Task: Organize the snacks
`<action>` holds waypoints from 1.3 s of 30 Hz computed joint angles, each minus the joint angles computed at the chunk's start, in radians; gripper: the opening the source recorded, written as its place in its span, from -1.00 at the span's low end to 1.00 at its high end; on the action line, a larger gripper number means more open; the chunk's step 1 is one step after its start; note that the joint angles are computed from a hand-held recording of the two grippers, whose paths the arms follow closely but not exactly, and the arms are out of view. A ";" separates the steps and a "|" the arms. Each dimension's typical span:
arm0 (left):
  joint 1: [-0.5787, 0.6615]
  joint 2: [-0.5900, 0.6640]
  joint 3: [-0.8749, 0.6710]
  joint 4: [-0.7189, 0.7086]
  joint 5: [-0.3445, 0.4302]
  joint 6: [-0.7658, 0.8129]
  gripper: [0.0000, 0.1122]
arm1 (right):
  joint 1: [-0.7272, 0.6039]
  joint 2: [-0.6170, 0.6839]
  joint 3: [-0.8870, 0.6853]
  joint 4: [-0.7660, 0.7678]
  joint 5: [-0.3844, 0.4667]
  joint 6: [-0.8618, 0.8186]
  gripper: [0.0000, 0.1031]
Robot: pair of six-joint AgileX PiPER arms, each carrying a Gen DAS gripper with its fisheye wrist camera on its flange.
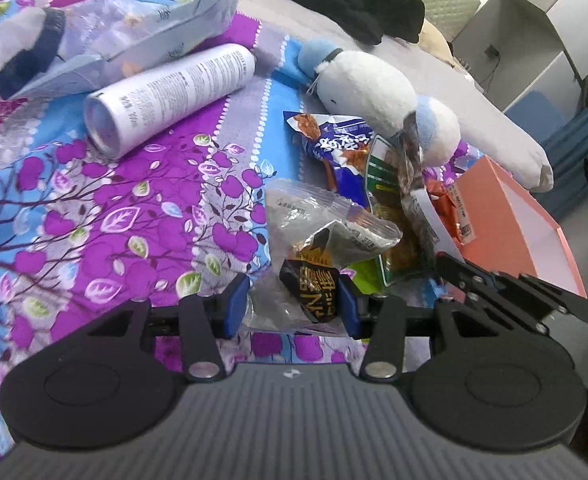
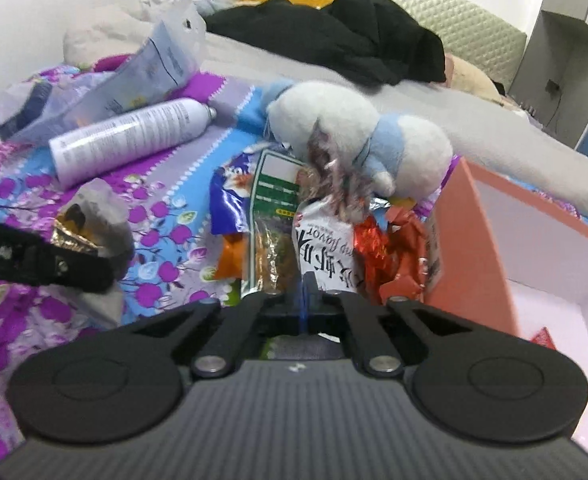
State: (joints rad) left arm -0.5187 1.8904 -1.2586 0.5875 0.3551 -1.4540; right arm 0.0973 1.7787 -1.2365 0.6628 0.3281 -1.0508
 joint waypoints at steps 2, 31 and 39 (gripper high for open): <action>-0.025 -0.037 0.034 0.032 0.012 -0.044 -0.06 | -0.010 -0.058 0.053 0.032 0.017 -0.039 -0.95; -0.398 -0.203 0.199 0.093 0.288 -0.363 -0.06 | -0.323 -0.623 0.600 0.171 0.433 -0.321 -0.88; -0.387 -0.198 0.189 0.086 0.299 -0.346 -0.06 | -0.425 -0.545 0.584 0.289 0.530 -0.367 0.82</action>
